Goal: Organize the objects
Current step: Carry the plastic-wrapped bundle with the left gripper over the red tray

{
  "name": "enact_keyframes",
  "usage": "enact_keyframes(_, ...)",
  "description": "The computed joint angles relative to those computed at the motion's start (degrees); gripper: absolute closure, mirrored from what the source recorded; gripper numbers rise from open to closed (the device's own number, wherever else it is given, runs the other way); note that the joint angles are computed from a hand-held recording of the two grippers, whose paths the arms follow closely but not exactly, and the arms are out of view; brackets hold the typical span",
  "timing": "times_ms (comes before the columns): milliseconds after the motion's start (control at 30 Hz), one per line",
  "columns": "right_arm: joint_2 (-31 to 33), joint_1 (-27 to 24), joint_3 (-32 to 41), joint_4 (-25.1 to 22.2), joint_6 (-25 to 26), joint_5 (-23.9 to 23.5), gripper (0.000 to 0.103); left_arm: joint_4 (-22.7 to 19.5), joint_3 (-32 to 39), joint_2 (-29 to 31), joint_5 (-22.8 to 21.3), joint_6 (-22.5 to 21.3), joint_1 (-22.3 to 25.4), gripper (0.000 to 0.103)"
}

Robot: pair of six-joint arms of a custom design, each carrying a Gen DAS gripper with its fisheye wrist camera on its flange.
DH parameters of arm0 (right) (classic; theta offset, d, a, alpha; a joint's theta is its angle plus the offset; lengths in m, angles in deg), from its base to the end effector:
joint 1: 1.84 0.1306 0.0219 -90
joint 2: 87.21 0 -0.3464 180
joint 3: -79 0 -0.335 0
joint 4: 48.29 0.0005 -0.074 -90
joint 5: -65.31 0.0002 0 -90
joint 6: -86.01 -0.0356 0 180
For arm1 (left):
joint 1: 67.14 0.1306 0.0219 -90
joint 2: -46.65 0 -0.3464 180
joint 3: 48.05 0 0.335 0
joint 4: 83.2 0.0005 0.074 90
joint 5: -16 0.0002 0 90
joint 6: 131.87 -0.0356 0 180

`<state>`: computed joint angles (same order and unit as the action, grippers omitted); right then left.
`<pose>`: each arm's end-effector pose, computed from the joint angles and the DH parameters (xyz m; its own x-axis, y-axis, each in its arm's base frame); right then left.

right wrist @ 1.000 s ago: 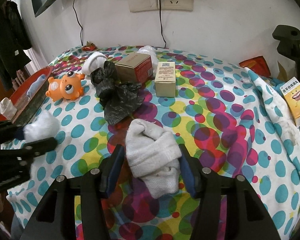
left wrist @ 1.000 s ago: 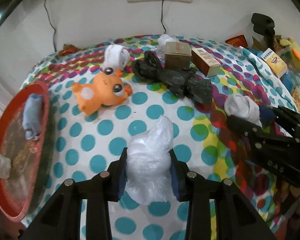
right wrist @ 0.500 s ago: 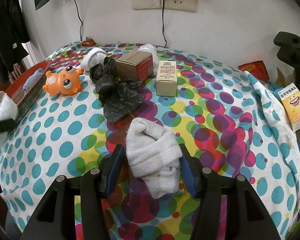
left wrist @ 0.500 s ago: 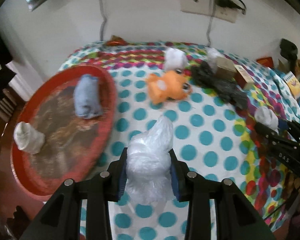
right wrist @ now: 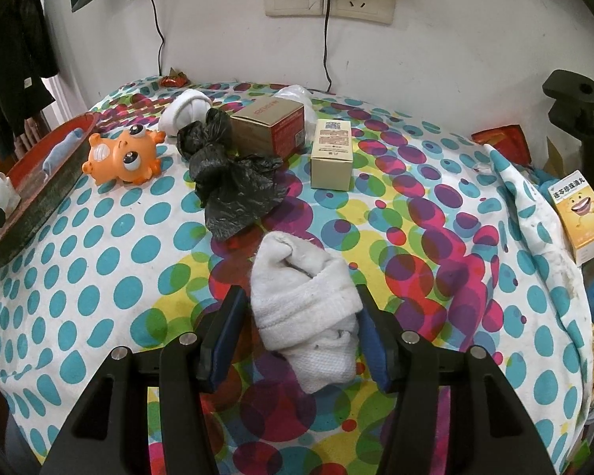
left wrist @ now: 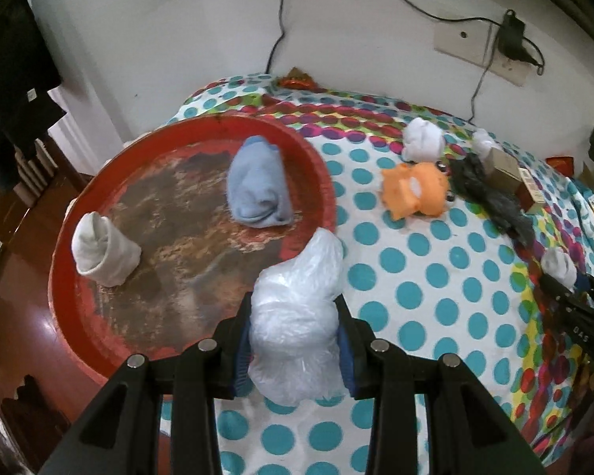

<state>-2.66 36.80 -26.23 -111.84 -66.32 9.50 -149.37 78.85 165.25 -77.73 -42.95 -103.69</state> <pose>0.2851 0.2017 0.3194 -0.6934 0.3836 -0.6100 0.4813 0.8765 0.0041 0.4648 -0.3423 0.3902 -0.6695 0.5197 -0.5307 0.5792 0.8126 0.0651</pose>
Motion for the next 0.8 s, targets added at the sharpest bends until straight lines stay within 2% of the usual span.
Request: enact_keyframes(800, 0.2, -0.1, 0.2, -0.1, 0.1, 0.0, 0.049, -3.4, 4.1, 4.7, 0.6, 2.5, 7.5, 0.066)
